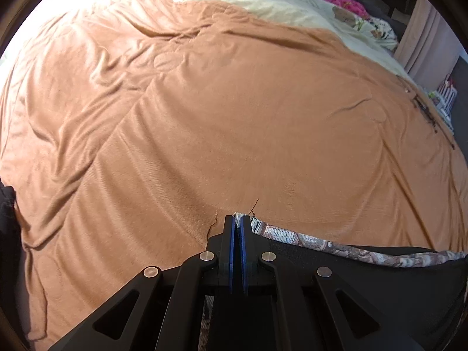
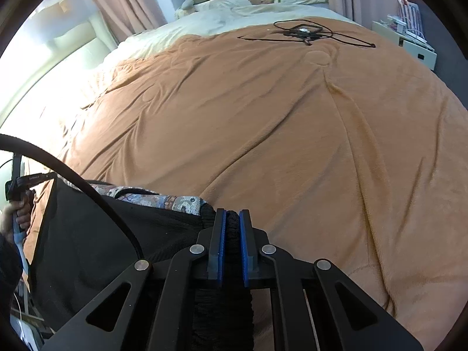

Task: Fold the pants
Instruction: 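Pinch the floral edge with the left tool while the right tool presses the fold, then open both tools and lift them off the folded shorts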

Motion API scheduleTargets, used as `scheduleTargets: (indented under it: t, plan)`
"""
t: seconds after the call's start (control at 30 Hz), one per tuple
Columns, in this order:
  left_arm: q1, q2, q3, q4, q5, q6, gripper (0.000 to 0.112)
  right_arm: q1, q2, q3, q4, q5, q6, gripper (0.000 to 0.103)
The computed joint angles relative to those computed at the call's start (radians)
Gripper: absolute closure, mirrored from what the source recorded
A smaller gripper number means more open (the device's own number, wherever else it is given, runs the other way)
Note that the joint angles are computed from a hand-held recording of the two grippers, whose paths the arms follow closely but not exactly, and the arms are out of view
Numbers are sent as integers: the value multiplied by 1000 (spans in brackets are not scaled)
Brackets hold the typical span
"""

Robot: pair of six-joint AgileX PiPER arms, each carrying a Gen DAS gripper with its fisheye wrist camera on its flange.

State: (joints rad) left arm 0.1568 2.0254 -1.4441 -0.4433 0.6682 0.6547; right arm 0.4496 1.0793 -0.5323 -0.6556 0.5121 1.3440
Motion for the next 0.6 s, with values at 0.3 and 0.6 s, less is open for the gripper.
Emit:
scheduleTargets:
  t: [0.3,0.6]
  plan:
    - [-5,16,-18,89,38,-93,90,-36,131,-64,67,-8,-58,94]
    - [159,-235,204,-56,102,130,72,220,-48,-105,-46,239,122,57]
